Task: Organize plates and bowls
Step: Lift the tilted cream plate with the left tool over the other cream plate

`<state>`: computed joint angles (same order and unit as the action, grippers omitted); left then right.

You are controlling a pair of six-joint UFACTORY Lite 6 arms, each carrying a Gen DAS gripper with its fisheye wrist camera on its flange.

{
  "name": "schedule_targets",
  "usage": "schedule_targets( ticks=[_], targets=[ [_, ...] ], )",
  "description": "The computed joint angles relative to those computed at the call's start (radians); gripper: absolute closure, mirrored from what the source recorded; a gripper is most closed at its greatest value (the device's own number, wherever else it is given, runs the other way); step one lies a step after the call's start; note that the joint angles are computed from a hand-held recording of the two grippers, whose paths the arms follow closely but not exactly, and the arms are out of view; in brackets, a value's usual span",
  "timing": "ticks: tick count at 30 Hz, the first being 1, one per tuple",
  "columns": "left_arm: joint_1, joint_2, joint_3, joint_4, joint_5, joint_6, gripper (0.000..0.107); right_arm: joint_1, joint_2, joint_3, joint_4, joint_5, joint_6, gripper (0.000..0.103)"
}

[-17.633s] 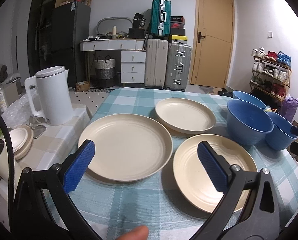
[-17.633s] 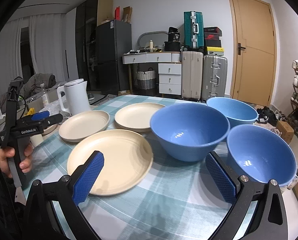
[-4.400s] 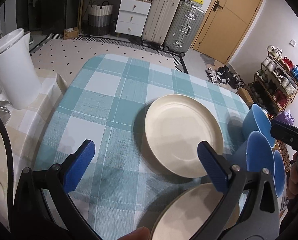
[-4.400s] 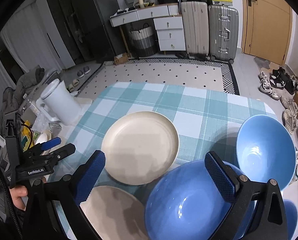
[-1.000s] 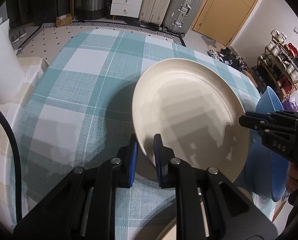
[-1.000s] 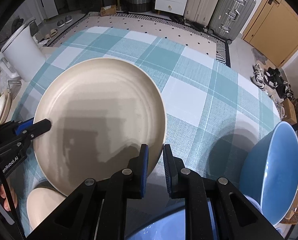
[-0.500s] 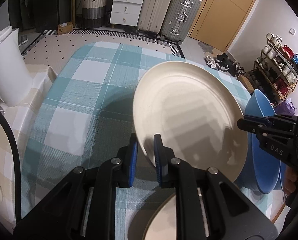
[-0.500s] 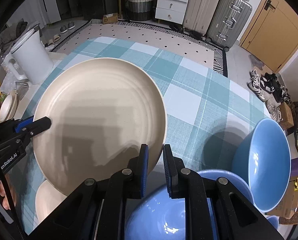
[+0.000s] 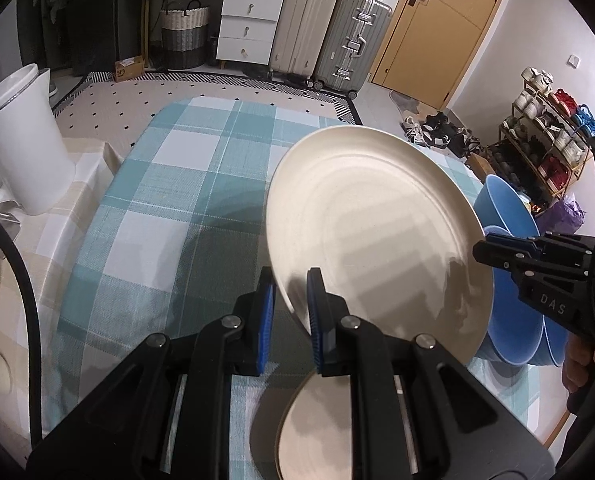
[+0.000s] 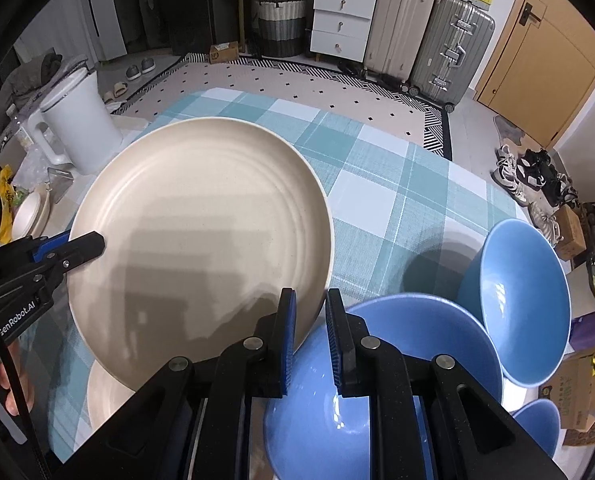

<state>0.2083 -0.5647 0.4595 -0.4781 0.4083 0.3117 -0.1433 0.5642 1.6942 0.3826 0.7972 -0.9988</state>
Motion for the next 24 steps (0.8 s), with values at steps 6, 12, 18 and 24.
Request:
schedule_targets(
  ticks=[6, 12, 18, 24],
  targets=[
    [-0.027, -0.110, -0.027, 0.097, 0.056, -0.114, 0.094, -0.034, -0.080, -0.093, 0.035, -0.004, -0.056, 0.087],
    [-0.069, -0.234, -0.062, 0.200, 0.117, -0.238, 0.094, -0.073, -0.163, -0.176, 0.076, 0.001, -0.118, 0.087],
    [-0.120, -0.372, -0.100, 0.291, 0.195, -0.360, 0.094, -0.111, -0.244, -0.254, 0.110, 0.012, -0.172, 0.087],
    [-0.160, -0.494, -0.124, 0.355, 0.281, -0.440, 0.094, -0.156, -0.317, -0.313, 0.155, 0.045, -0.234, 0.087]
  ],
)
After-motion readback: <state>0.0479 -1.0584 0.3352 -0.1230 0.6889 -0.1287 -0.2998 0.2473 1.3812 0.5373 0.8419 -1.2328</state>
